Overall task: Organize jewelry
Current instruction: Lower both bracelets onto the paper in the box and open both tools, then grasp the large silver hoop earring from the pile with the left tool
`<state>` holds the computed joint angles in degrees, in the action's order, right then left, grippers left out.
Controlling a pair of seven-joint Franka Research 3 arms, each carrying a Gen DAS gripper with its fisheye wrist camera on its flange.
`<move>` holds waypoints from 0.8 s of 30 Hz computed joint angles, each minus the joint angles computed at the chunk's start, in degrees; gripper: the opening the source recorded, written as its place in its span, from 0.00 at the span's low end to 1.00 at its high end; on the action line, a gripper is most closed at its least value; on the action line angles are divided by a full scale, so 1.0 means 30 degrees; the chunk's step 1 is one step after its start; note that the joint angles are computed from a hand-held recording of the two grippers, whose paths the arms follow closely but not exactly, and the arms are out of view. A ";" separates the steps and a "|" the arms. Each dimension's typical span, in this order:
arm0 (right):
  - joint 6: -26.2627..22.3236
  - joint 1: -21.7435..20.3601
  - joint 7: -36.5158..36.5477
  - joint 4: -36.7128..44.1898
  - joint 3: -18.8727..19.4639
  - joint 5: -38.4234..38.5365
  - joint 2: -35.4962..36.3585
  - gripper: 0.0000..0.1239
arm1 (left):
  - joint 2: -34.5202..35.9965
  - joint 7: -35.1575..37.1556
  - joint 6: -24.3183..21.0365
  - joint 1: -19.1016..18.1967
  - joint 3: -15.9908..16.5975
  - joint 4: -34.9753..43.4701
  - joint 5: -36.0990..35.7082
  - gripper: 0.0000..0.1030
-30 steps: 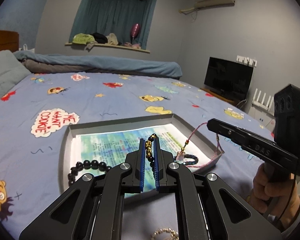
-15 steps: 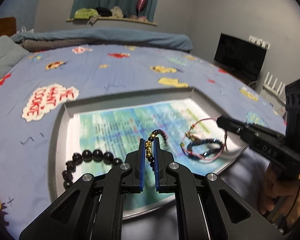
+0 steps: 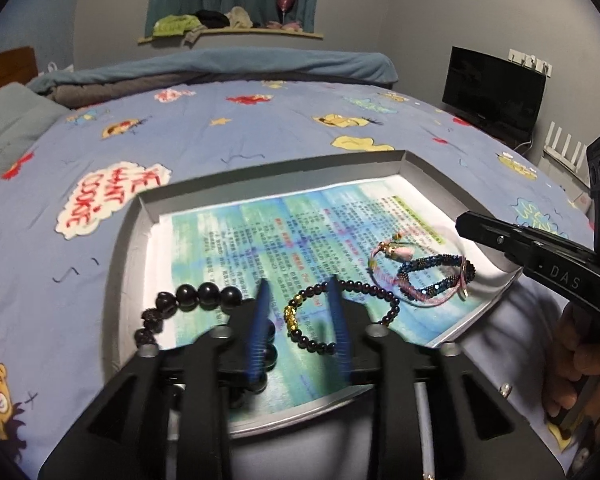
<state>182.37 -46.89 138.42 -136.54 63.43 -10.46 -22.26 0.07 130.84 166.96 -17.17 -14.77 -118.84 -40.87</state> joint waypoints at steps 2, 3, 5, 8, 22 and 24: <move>0.0040 0.0155 0.0055 -0.0157 -0.0147 0.0050 -0.0364 0.21 | -0.0271 0.0657 0.0251 -0.0045 0.0001 -0.0252 -0.0546 0.43; 0.0088 0.0239 0.0033 -0.0235 -0.0216 0.0069 -0.0539 0.23 | -0.0367 0.0934 0.0322 -0.0104 0.0045 -0.0339 -0.0766 0.45; 0.0303 0.0478 -0.0033 -0.0548 -0.0394 0.0186 -0.1194 0.23 | -0.0755 0.1782 0.0419 -0.0282 0.0209 -0.0709 -0.1525 0.45; 0.1295 0.1203 -0.0424 -0.1285 -0.0924 0.0707 -0.1862 0.23 | -0.1379 0.3082 0.0478 -0.0707 0.0616 -0.1262 -0.2704 0.45; 0.1740 0.5005 -0.2903 -0.3691 -0.2857 0.3878 -0.3515 0.24 | -0.4293 0.7438 -0.0961 -0.2172 0.2636 -0.3610 -0.7631 0.48; 0.1698 0.5418 -0.3002 -0.3994 -0.3039 0.4148 -0.3731 0.24 | -0.4726 0.7638 -0.0903 -0.2297 0.2770 -0.4096 -0.7742 0.48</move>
